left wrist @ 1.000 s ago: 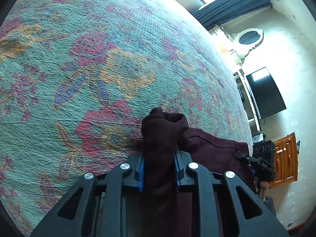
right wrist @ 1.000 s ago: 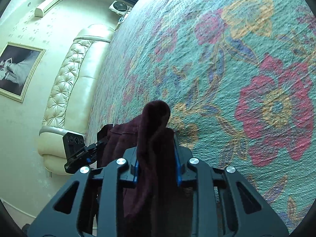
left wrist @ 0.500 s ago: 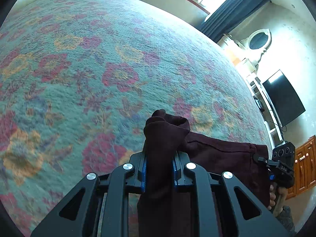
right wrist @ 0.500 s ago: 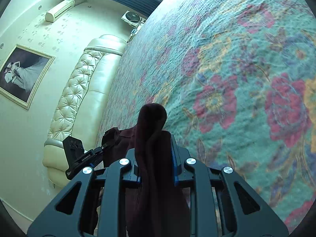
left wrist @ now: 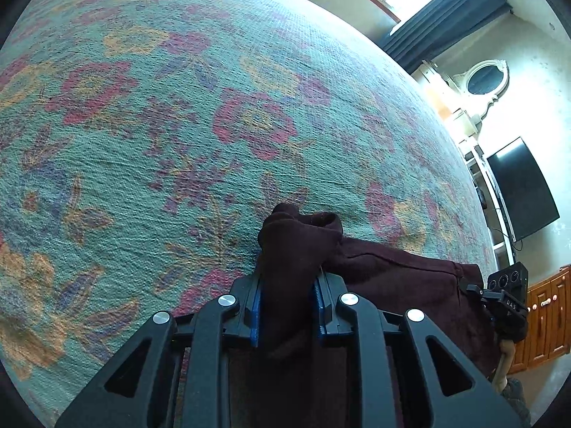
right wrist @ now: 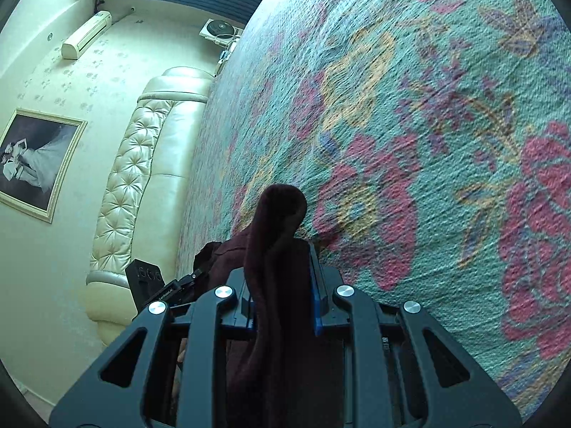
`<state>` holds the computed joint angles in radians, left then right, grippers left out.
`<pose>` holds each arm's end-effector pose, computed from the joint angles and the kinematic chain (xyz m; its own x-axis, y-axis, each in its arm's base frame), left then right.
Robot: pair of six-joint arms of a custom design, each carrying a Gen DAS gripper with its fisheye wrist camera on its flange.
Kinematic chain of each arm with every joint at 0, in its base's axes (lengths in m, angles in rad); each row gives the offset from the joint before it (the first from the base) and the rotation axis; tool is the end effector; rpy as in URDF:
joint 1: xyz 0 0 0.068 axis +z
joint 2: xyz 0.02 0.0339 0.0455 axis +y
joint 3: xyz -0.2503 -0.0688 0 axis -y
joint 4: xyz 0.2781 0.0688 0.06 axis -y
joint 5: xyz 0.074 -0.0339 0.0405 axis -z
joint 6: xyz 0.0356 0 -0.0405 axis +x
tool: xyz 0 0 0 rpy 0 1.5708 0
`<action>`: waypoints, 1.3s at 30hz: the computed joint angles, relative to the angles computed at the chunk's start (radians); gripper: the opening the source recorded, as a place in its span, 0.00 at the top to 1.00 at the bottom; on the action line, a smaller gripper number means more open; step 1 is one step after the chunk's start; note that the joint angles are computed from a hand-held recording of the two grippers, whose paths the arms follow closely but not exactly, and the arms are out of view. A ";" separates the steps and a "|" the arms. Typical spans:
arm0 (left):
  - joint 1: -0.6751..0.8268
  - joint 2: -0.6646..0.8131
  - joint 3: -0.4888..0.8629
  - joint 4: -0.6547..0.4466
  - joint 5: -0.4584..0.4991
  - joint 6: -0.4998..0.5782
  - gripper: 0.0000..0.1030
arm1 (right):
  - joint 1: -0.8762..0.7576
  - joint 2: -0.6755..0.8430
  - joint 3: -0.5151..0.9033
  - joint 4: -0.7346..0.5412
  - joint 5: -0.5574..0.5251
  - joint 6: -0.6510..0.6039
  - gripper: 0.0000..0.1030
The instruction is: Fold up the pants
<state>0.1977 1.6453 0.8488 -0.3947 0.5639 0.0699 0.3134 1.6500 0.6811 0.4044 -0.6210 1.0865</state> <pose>0.3122 0.0431 0.1096 -0.9065 -0.1214 -0.4043 0.0917 0.8782 -0.4693 0.3111 0.1226 0.1127 -0.8727 0.4738 -0.1179 0.1159 0.4356 0.8926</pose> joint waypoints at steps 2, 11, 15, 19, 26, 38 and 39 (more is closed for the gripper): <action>0.002 0.000 -0.002 0.001 0.003 0.001 0.78 | -0.002 0.000 -0.006 0.009 -0.002 0.003 0.79; 0.021 0.009 0.004 -0.008 0.022 0.017 0.76 | -0.017 0.000 -0.022 0.026 -0.021 0.000 0.79; 0.028 0.015 0.011 -0.017 0.045 0.023 0.71 | -0.025 -0.008 -0.027 0.015 -0.034 -0.002 0.75; 0.080 0.004 0.014 -0.052 0.170 0.058 0.21 | -0.027 -0.078 -0.041 -0.060 -0.023 -0.027 0.57; 0.231 -0.057 -0.002 -0.317 0.261 0.253 0.16 | -0.077 -0.404 -0.199 -0.213 0.011 0.016 0.22; 0.472 -0.076 -0.116 -0.795 0.309 0.750 0.15 | 0.083 -0.967 -0.458 -0.487 0.096 0.149 0.17; 0.473 -0.080 -0.122 -0.793 0.312 0.747 0.15 | 0.106 -0.967 -0.462 -0.482 0.115 0.164 0.17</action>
<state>0.6704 1.5656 0.7272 -1.1879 0.8759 0.8165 0.4198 0.6825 0.2189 -0.0776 -0.5059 1.2504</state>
